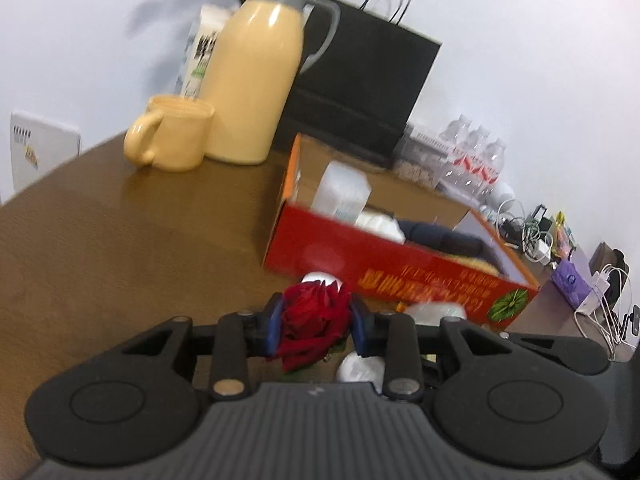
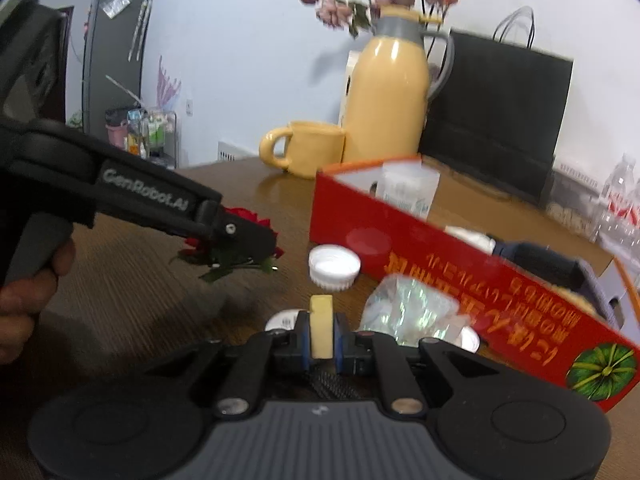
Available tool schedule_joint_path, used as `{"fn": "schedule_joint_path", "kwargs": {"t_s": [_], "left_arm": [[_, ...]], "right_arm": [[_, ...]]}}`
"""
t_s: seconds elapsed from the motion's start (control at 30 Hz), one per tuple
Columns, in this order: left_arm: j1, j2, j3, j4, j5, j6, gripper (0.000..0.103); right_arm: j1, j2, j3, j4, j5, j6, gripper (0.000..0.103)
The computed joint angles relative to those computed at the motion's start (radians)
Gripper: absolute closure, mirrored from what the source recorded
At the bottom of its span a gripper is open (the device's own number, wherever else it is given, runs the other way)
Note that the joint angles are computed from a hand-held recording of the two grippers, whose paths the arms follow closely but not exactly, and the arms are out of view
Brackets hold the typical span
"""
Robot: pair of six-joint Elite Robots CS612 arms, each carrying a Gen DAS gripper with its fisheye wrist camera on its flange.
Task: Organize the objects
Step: 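Carry the yellow block and red rose into the box and open both grippers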
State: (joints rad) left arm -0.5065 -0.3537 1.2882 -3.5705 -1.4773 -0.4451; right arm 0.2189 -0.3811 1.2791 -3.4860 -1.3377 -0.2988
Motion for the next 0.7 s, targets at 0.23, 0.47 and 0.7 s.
{"fn": "schedule_joint_path", "kwargs": {"t_s": [0.23, 0.47, 0.7], "left_arm": [[-0.015, 0.013, -0.081, -0.026, 0.025, 0.065, 0.068], [-0.031, 0.076, -0.260, 0.044, 0.034, 0.134, 0.067], [-0.053, 0.166, -0.463, 0.148, 0.089, 0.201, 0.067]], "right_arm": [[-0.017, -0.012, 0.014, -0.158, -0.050, 0.075, 0.093], [-0.041, 0.006, -0.042, -0.235, -0.198, 0.211, 0.093], [-0.059, 0.060, -0.187, -0.138, -0.285, 0.270, 0.093]]}}
